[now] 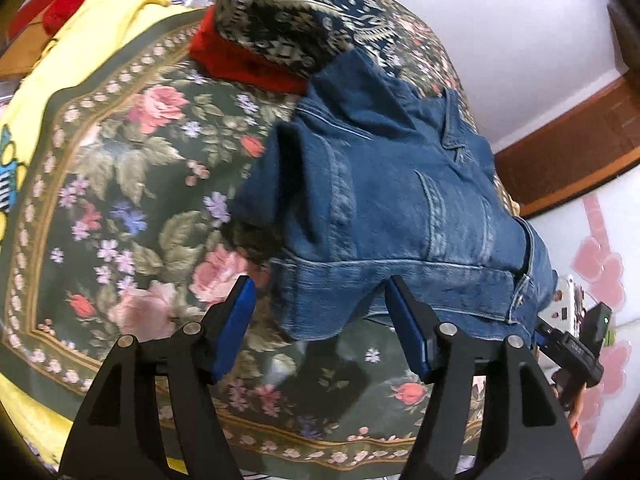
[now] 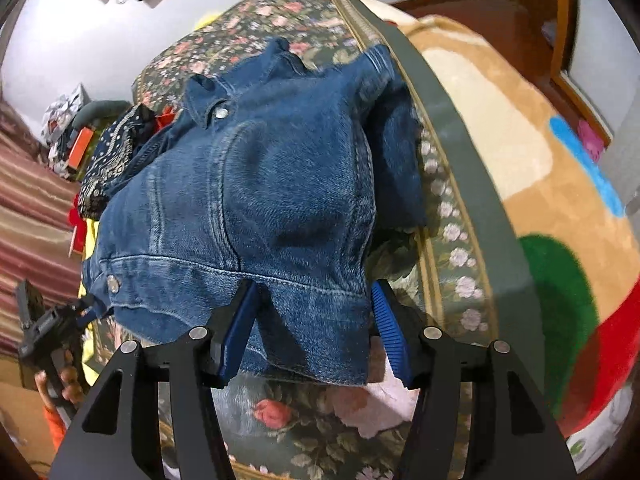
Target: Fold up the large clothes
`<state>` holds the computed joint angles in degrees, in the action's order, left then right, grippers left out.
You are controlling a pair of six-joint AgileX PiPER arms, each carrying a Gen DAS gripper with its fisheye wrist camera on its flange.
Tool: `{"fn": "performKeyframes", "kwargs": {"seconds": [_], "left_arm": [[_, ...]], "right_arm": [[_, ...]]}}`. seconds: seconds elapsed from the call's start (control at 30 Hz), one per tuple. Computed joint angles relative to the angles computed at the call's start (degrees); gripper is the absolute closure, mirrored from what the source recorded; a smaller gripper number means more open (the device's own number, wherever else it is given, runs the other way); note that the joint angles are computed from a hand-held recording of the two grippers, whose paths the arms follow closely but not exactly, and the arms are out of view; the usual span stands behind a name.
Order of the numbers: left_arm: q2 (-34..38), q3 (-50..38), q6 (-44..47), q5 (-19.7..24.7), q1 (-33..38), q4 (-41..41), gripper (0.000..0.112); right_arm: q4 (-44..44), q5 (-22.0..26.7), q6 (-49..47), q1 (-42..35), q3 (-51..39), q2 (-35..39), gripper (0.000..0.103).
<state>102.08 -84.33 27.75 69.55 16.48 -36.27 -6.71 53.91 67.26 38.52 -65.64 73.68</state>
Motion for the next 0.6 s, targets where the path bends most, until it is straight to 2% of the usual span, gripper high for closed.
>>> {"fn": "performKeyframes", "kwargs": {"seconds": [0.13,0.2,0.23,0.33,0.4,0.47,0.6], "left_arm": [[-0.71,0.55,0.49,-1.78,-2.02,-0.01,0.047],[-1.07,0.41,1.05,-2.28,-2.92,0.62,0.055],[-1.36,0.66,1.53,-2.55,-3.19,0.92,0.057],[-2.07,1.60,2.92,-3.62,-3.74,1.54,0.071],[-2.41,2.05,3.38,-3.76,-3.76,1.88,0.085],[-2.31,1.85,4.27,-2.93,-2.87,0.36,0.090],[-1.74,-1.08,5.00,-0.31,-1.51,-2.85,0.095]], "right_arm": [[-2.29,0.35,1.05,1.87,-0.84,0.72,0.049],[-2.91,-0.11,1.33,2.71,-0.53,0.36,0.051],[-2.88,-0.51,1.16,2.99,-0.29,0.17,0.054],[-3.03,-1.47,0.88,3.46,0.42,-0.67,0.065],[-3.14,-1.90,0.93,3.89,0.29,-0.90,0.072],[-3.35,-2.86,0.84,4.12,0.15,-1.70,0.083],[-8.27,-1.92,2.90,6.11,-3.04,-1.98,0.088]]}}
